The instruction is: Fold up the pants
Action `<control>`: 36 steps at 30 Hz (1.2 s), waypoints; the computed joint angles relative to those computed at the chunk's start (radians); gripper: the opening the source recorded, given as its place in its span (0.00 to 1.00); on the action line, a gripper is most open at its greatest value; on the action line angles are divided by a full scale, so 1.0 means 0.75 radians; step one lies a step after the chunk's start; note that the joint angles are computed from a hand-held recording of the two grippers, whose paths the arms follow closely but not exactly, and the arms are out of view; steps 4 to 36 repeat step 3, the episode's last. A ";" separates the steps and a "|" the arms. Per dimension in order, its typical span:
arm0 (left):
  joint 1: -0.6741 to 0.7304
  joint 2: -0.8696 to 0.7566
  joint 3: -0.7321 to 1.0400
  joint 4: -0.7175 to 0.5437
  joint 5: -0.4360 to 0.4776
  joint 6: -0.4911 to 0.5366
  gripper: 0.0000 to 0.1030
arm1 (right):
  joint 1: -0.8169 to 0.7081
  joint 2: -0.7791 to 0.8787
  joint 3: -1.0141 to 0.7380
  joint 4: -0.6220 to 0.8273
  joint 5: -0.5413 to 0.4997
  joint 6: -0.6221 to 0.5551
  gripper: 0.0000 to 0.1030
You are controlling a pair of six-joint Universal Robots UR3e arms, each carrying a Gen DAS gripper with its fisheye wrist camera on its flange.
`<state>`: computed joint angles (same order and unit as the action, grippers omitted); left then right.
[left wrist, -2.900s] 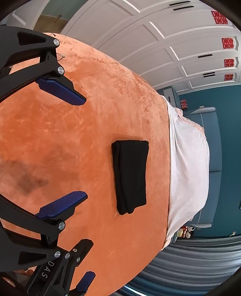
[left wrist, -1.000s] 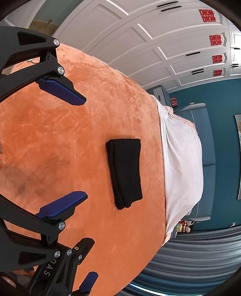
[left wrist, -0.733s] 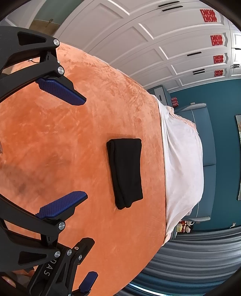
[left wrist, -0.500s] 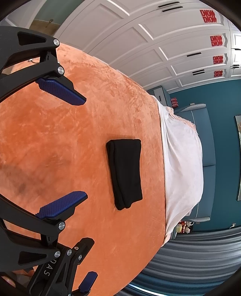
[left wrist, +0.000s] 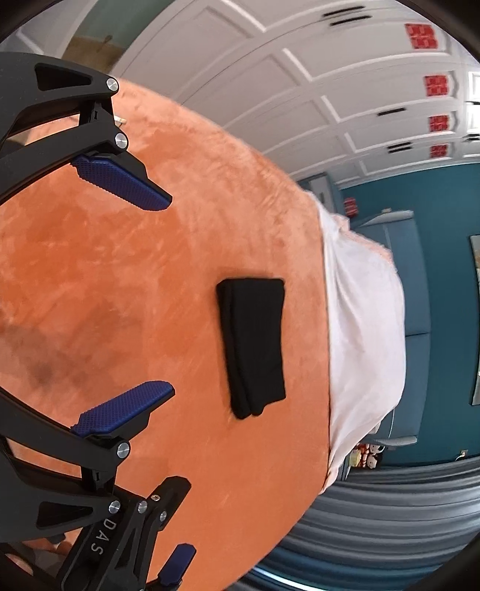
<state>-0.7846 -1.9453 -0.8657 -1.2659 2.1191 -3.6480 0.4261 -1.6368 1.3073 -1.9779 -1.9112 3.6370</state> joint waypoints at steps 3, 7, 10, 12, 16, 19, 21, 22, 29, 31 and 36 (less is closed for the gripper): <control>0.017 0.012 -0.024 0.002 -0.049 0.000 0.88 | 0.003 0.002 0.004 -0.008 -0.008 -0.001 0.95; 0.017 0.012 -0.024 0.002 -0.049 0.000 0.88 | 0.003 0.002 0.004 -0.008 -0.008 -0.001 0.95; 0.017 0.012 -0.024 0.002 -0.049 0.000 0.88 | 0.003 0.002 0.004 -0.008 -0.008 -0.001 0.95; 0.017 0.012 -0.024 0.002 -0.049 0.000 0.88 | 0.003 0.002 0.004 -0.008 -0.008 -0.001 0.95; 0.017 0.012 -0.024 0.002 -0.049 0.000 0.88 | 0.003 0.002 0.004 -0.008 -0.008 -0.001 0.95; 0.017 0.012 -0.024 0.002 -0.049 0.000 0.88 | 0.003 0.002 0.004 -0.008 -0.008 -0.001 0.95; 0.017 0.012 -0.024 0.002 -0.049 0.000 0.88 | 0.003 0.002 0.004 -0.008 -0.008 -0.001 0.95; 0.017 0.012 -0.024 0.002 -0.049 0.000 0.88 | 0.003 0.002 0.004 -0.008 -0.008 -0.001 0.95; 0.017 0.012 -0.024 0.002 -0.049 0.000 0.88 | 0.003 0.002 0.004 -0.008 -0.008 -0.001 0.95; 0.017 0.012 -0.024 0.002 -0.049 0.000 0.88 | 0.003 0.002 0.004 -0.008 -0.008 -0.001 0.95; 0.017 0.012 -0.024 0.002 -0.049 0.000 0.88 | 0.003 0.002 0.004 -0.008 -0.008 -0.001 0.95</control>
